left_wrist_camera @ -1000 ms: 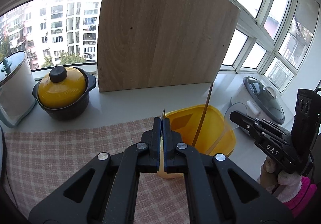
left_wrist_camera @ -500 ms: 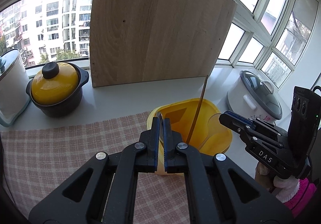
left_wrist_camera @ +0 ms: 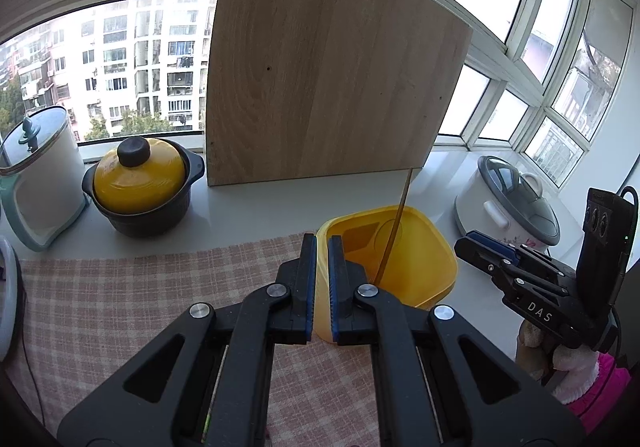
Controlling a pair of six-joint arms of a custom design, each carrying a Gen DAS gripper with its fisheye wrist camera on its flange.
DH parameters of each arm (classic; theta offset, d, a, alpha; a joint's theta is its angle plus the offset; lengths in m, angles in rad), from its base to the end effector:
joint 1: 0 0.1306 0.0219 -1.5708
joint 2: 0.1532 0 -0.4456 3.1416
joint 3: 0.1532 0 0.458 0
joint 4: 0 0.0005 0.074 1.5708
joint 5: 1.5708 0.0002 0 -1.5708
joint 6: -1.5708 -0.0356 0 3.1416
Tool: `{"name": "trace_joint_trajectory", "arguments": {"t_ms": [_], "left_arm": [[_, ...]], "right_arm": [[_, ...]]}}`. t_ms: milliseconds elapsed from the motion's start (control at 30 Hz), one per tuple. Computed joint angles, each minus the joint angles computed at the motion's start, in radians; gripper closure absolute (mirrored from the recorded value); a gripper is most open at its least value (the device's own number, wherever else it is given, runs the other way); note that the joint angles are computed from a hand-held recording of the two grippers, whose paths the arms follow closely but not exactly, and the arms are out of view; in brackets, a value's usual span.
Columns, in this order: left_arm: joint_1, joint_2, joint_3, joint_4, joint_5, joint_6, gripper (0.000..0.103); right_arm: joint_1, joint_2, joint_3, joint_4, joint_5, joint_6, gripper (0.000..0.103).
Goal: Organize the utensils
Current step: 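Open both tools to drop the spoons into the yellow container, then move both tools back down to the chopsticks, fork and green spoon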
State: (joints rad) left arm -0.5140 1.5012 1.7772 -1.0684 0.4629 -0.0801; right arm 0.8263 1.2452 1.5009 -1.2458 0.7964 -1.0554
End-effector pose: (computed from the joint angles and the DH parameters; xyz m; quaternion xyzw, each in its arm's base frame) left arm 0.4917 -0.2965 0.6239 0.3468 0.8356 -0.2868 0.3150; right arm 0.3190 0.3080 0.6026 0.2112 0.8647 -0.0056 0.4557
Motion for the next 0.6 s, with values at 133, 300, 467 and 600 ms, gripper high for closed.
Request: {"name": "trace_joint_trajectory", "arguments": {"t_ms": [133,300,467,600], "left_arm": [[0.032,-0.034,-0.029,0.007,-0.002,-0.005,0.100],[0.078,-0.081,-0.081,0.020,-0.022,-0.019,0.089],[0.134,-0.127,-0.142,0.011,-0.034,-0.035,0.075],[0.176,-0.156,-0.188,-0.006,-0.038,-0.053,0.074]], "right_arm": [[0.029,-0.001,0.006,-0.012,0.026,-0.016,0.065],[0.070,-0.004,0.002,0.007,0.052,-0.031,0.049],[0.106,0.004,-0.001,0.024,0.042,-0.033,0.044],[0.134,0.027,0.007,0.027,0.027,-0.019,0.044]]}}
